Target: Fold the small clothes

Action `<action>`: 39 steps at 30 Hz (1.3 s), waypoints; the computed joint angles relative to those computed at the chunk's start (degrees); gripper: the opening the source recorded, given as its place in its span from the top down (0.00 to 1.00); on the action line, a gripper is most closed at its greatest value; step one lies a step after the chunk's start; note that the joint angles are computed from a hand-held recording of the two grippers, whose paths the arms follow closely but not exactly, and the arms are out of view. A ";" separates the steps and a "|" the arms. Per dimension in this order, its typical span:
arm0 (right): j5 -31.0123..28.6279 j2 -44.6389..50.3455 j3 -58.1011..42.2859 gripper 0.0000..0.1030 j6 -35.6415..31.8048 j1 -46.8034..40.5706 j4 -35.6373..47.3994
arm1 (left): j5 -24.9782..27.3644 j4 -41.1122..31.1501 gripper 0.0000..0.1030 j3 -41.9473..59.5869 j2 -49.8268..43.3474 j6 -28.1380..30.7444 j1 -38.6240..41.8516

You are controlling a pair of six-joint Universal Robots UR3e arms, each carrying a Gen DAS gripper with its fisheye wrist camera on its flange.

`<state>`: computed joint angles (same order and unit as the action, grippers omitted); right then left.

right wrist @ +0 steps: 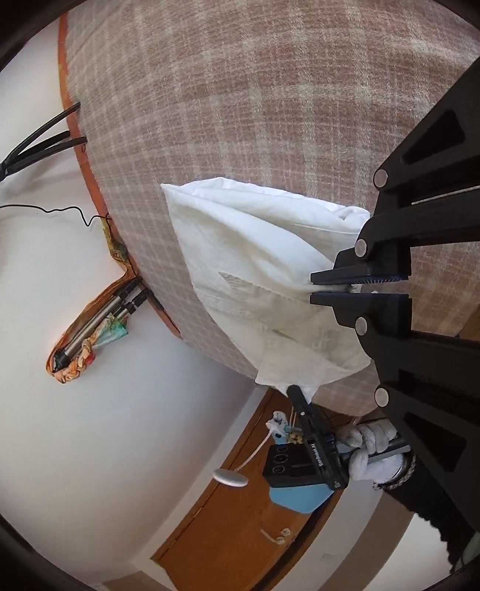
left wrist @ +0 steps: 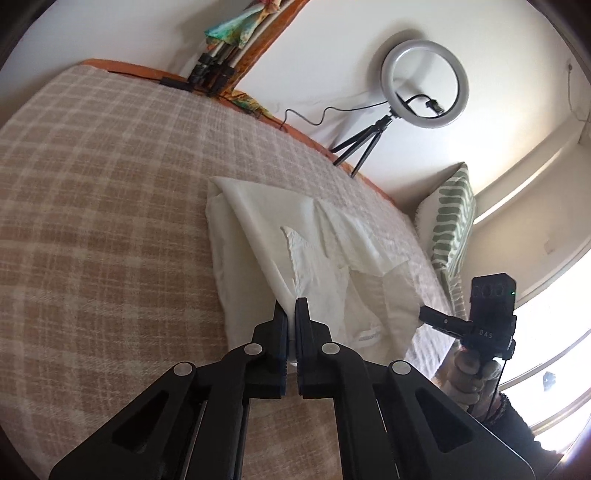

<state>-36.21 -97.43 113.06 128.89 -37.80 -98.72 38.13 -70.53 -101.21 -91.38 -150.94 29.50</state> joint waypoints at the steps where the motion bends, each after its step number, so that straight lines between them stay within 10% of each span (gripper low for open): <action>1: -2.17 0.09 1.15 0.99 1.96 0.96 -3.73 | 2.59 1.55 0.98 -0.52 -0.92 -0.76 -0.66; 11: -10.64 1.32 2.63 0.98 4.23 4.33 -12.99 | 9.23 6.22 0.97 -4.99 0.47 1.71 -2.43; 18: -6.20 -6.42 4.45 0.78 2.93 -1.52 -16.04 | 6.21 9.28 0.91 -4.46 6.61 1.57 0.50; 28: -21.81 13.69 -7.49 0.71 26.07 18.52 -48.58 | 8.80 21.90 0.91 7.56 -7.25 -10.97 -11.60; 33: -18.88 23.82 -19.46 0.60 31.28 15.30 -36.98 | 11.01 23.49 0.91 9.36 -9.25 -8.25 -16.66; 39: -11.14 28.70 -24.89 0.92 26.27 13.48 -27.73 | 11.05 21.59 0.91 12.19 -13.55 -10.50 -18.23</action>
